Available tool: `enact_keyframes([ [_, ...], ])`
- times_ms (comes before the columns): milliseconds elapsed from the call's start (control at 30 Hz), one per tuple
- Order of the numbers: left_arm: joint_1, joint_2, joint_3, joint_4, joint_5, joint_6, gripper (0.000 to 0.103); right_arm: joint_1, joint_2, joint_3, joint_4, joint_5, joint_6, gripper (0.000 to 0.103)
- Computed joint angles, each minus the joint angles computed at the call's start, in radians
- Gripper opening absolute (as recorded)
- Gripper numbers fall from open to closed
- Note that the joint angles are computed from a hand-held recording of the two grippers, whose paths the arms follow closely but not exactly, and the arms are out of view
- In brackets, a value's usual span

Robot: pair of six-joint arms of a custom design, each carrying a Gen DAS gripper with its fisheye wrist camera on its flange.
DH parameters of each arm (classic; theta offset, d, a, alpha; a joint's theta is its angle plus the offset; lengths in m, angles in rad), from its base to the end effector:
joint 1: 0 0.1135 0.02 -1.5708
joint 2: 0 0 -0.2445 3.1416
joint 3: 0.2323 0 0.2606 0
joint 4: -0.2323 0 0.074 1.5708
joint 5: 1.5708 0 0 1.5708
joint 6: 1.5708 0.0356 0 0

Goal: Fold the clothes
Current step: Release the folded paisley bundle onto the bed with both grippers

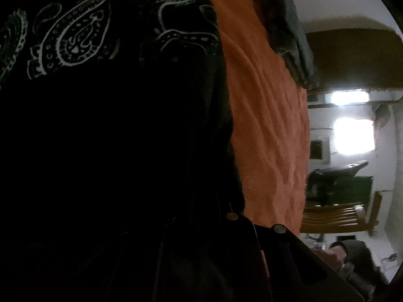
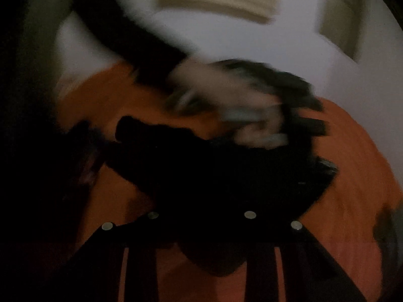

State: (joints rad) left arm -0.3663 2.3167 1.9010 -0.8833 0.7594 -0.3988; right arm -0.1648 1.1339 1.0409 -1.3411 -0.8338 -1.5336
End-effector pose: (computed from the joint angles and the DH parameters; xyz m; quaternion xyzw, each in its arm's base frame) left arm 0.4291 -0.1908 0.1494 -0.0353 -0.9209 0.3877 0.0203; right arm 0.1897 -0.0048 0.2742 -0.5981 0.6893 0.2200 0.3445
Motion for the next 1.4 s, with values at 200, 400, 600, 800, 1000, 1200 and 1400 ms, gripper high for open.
enact_keyframes([
  [200, 0.029, 0.017, 0.0, -0.005, 0.079, -0.015, 0.009, 0.056, 0.266, 0.223, 0.203, -0.007, 0.371, 0.026],
  [400, 0.059, -0.021, -0.038, 0.009, 0.068, -0.004, 0.009, 0.085, 0.357, 0.212, 0.381, 0.017, 0.561, 0.025],
  [600, 0.133, -0.134, -0.093, 0.025, -0.048, -0.003, 0.01, 0.158, 0.485, 0.201, 0.64, 0.041, 0.79, 0.024],
  [800, 0.221, -0.316, -0.159, 0.007, -0.189, 0.059, 0.01, 0.224, 0.668, 0.289, 0.912, 0.121, 1.031, 0.016],
  [1000, 0.249, -0.566, -0.407, 0.072, -0.229, 0.034, 0.01, 0.251, 0.843, 0.443, 1.038, 0.182, 1.264, 0.0],
  [1200, 0.164, -0.752, -0.642, 0.083, -0.197, -0.028, 0.01, 0.251, 0.929, 0.528, 0.982, 0.166, 1.295, 0.0],
  [1400, -0.022, -0.749, -0.686, 0.107, -0.297, 0.01, 0.01, 0.204, 0.889, 0.588, 0.82, 0.134, 1.266, 0.003],
])
